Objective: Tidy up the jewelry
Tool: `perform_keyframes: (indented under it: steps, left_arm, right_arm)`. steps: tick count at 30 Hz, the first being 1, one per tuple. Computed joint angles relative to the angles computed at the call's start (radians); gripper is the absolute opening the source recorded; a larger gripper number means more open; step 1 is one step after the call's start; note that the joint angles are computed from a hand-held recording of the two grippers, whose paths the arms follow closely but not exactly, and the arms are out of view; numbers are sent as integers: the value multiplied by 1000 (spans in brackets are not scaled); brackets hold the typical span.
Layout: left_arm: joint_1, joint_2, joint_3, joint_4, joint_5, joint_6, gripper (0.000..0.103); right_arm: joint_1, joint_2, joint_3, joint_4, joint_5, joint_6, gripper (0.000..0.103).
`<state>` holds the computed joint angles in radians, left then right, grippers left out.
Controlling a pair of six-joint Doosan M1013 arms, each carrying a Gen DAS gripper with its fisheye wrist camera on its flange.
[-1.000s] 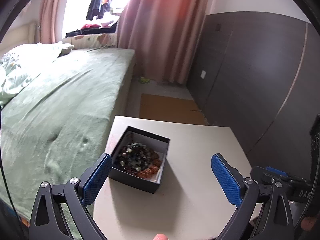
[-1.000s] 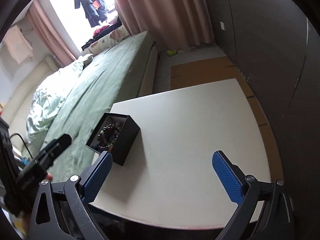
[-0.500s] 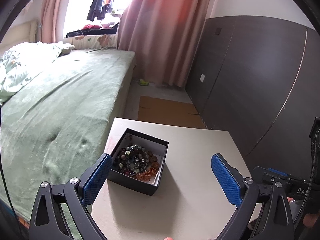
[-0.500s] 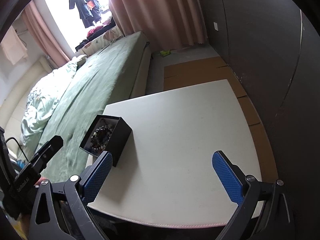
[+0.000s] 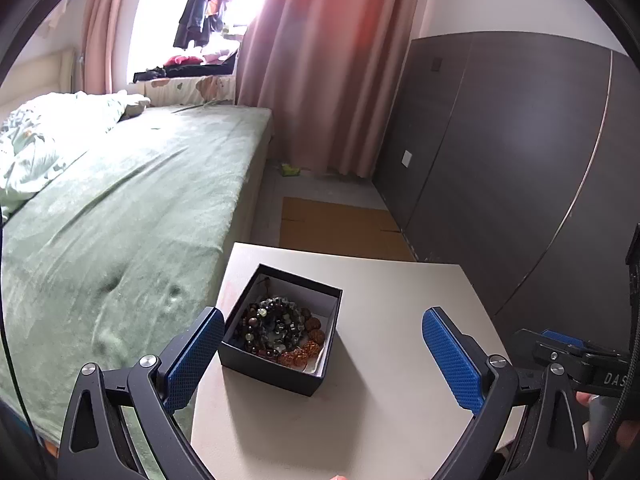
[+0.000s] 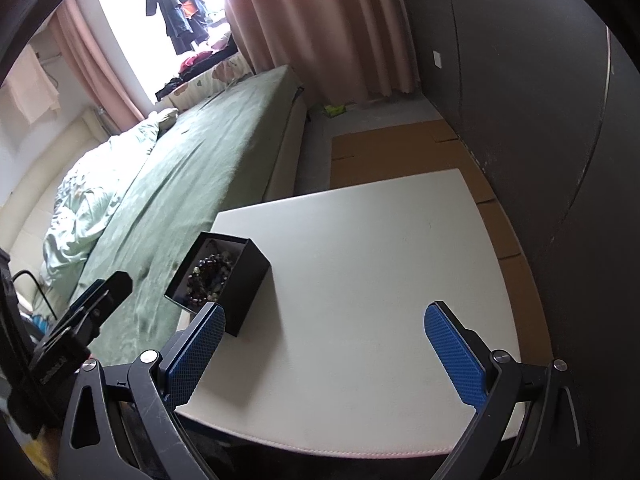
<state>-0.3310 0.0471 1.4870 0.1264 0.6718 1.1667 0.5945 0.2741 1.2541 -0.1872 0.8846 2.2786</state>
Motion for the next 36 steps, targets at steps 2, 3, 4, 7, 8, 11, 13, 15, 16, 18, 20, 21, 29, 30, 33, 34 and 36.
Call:
perform_keyframes:
  steps: [2,3,4,7,8,11,13,15,16,18,20,21,29,30,33,34,36]
  left_arm:
    - [2,0,0,-11,-3,5,99]
    - [2,0,0,-18,-4,9,99]
    - [2,1,-1,-22,-2,13,99]
    - [1,2,-2,-27,1,24,99]
    - [0,2,-2,-26,1,25,99]
    - [0,2,-3,-19,-2,21,99]
    - [2,0,-2,-24,-6,22,99]
    - [1,-2,1,-15,-13,12,99]
    - [0,-3,1,-8,-17,8,99]
    - [-3,-3,1,3,-18,4,99]
    - [-5,-3,0,6,-17,5,99]
    - [-7,-3,-1,11,-16,3,99]
    - [-19,-5,2,91,-14,-63,99]
    - [-18,-6,2,87,-15,-60,99]
    - [-17,-5,1,72,-13,-44,99]
    - [-17,-6,1,66,-13,-36,99]
    - [-18,-6,0,65,-12,-30,99]
  right_arm:
    - [1,1,-3,-7,6,-3,101]
    - [1,1,-5,-7,12,-1,101]
    - [-1,2,-6,-5,16,1,101]
    - [-3,1,-6,-5,19,7,101]
    - [-3,2,-7,-7,18,10,101]
    - [-3,-2,-5,-7,15,12,101]
    - [-3,-1,-5,-9,18,13,101]
    - [-4,-1,-6,-7,20,13,101]
    - [-4,0,-7,-7,20,12,101]
    - [-4,0,-7,-8,19,12,101]
    - [-4,0,-8,-9,22,13,101]
    - [-4,2,-9,-10,23,14,101]
    - [-5,7,-14,-8,34,12,101]
    - [-5,8,-15,-9,36,12,101]
    - [-5,8,-16,-8,37,11,101]
    - [-5,8,-16,-8,37,11,101]
    - [-5,9,-16,-9,38,12,101]
